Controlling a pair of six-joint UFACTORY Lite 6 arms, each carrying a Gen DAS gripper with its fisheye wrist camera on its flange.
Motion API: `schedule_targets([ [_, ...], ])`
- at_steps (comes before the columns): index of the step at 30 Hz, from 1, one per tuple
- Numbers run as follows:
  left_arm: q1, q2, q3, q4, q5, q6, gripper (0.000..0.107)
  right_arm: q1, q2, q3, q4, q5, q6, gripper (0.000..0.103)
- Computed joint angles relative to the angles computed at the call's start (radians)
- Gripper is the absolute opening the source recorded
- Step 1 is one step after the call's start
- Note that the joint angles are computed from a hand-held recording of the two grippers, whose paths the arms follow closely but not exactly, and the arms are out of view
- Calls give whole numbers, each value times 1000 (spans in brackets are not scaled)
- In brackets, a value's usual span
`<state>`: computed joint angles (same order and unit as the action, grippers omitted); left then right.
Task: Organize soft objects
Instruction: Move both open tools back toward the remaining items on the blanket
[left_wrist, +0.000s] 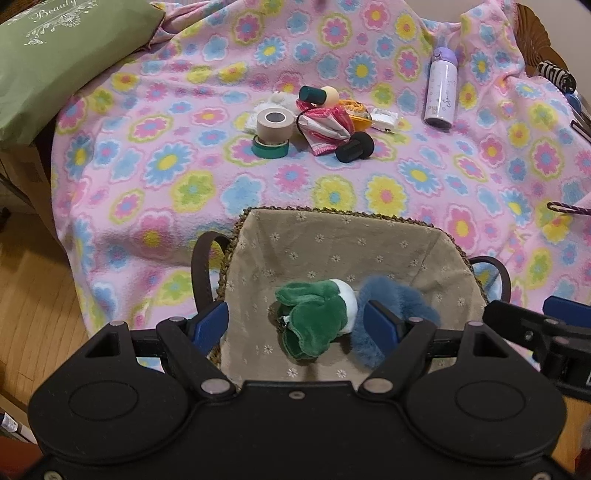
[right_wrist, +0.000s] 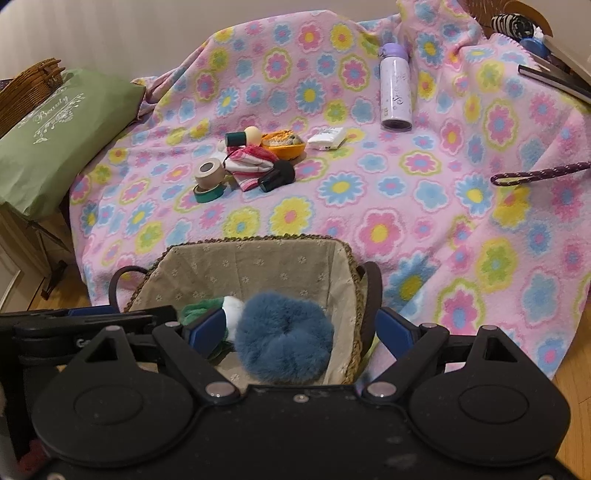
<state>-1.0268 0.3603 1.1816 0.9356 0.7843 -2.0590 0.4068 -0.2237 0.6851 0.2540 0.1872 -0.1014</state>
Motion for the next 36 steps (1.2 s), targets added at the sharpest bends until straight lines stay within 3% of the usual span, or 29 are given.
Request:
schedule_targets([
  [6, 54, -45, -33, 8, -11, 44, 77, -9, 61, 56, -173, -36, 116, 89],
  [10, 123, -69, -23, 15, -28, 139, 78, -45, 150, 163, 53, -52, -166, 93],
  [13, 190, -45, 21, 34, -27, 220, 83, -61, 248, 266, 125, -79, -266, 94],
  [21, 420, 140, 187, 51, -138, 402, 84, -87, 567, 592, 93, -74, -292, 94],
  [34, 556, 448, 482, 126, -245, 497, 83, -80, 1031, 1104, -23, -1, -242, 95],
  [36, 574, 505, 564, 58, -244, 595, 84, -73, 1113, 1217, -61, 46, -207, 95],
])
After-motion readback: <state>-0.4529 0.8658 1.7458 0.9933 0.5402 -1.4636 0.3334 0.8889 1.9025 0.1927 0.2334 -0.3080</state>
